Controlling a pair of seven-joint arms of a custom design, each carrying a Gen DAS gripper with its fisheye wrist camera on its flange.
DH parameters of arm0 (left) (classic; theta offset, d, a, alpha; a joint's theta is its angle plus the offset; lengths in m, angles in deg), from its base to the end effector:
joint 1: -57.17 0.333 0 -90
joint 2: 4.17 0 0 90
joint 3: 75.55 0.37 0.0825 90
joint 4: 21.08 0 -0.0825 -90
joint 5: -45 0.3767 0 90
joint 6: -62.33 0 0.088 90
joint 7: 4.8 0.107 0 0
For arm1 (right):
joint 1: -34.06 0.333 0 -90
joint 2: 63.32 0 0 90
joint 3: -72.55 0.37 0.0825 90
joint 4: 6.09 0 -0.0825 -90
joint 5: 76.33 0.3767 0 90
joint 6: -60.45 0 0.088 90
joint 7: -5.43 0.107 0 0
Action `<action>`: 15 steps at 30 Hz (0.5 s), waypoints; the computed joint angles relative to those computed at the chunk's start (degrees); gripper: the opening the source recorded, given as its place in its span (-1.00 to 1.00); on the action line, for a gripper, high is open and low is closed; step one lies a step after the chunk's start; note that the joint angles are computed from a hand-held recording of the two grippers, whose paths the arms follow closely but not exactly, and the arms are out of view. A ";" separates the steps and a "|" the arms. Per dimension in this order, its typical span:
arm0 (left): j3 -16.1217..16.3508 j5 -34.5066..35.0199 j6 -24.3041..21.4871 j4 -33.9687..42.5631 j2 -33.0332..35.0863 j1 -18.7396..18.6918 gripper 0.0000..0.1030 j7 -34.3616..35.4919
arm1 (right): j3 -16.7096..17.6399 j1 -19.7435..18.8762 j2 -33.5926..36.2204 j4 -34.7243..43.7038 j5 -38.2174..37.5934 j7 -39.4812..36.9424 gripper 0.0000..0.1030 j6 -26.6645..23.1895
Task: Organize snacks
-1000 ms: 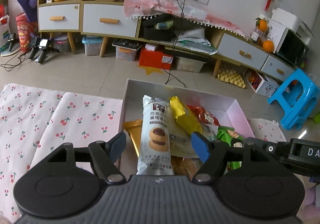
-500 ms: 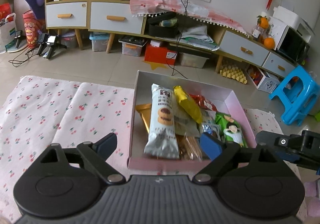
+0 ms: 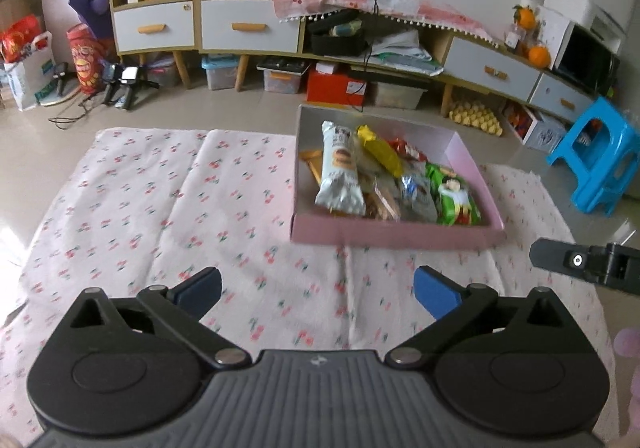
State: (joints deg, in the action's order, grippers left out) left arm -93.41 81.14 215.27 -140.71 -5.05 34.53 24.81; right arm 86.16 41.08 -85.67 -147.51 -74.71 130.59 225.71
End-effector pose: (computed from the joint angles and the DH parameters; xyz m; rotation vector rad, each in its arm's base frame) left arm 0.4268 -0.3889 0.5508 -1.7286 1.9790 -0.8373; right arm 0.4127 0.1691 0.5798 -1.4499 1.8811 -0.3826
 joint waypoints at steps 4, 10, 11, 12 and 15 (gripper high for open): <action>-1.00 0.89 -3.81 -1.16 -2.32 -0.69 0.99 -0.81 | 1.66 -0.43 -3.41 -1.00 -2.09 0.20 0.71 -3.07; -2.51 0.52 -9.36 -3.06 -4.60 -1.53 0.99 -1.64 | 4.11 -1.53 -7.92 -3.18 -5.16 0.36 0.87 -6.03; -2.69 0.62 -10.01 -3.22 -4.69 -1.65 0.99 -1.78 | 4.49 -1.66 -8.60 -3.59 -5.79 0.27 0.87 -6.52; -2.80 0.83 -10.38 -3.55 -4.90 -1.73 0.99 -1.95 | 4.96 -1.92 -9.13 -3.95 -6.44 0.33 0.87 -6.98; -3.10 0.83 -11.05 -4.33 -5.39 -2.07 0.99 -2.21 | 6.58 -3.06 -10.70 -4.33 -8.94 0.78 0.87 -9.46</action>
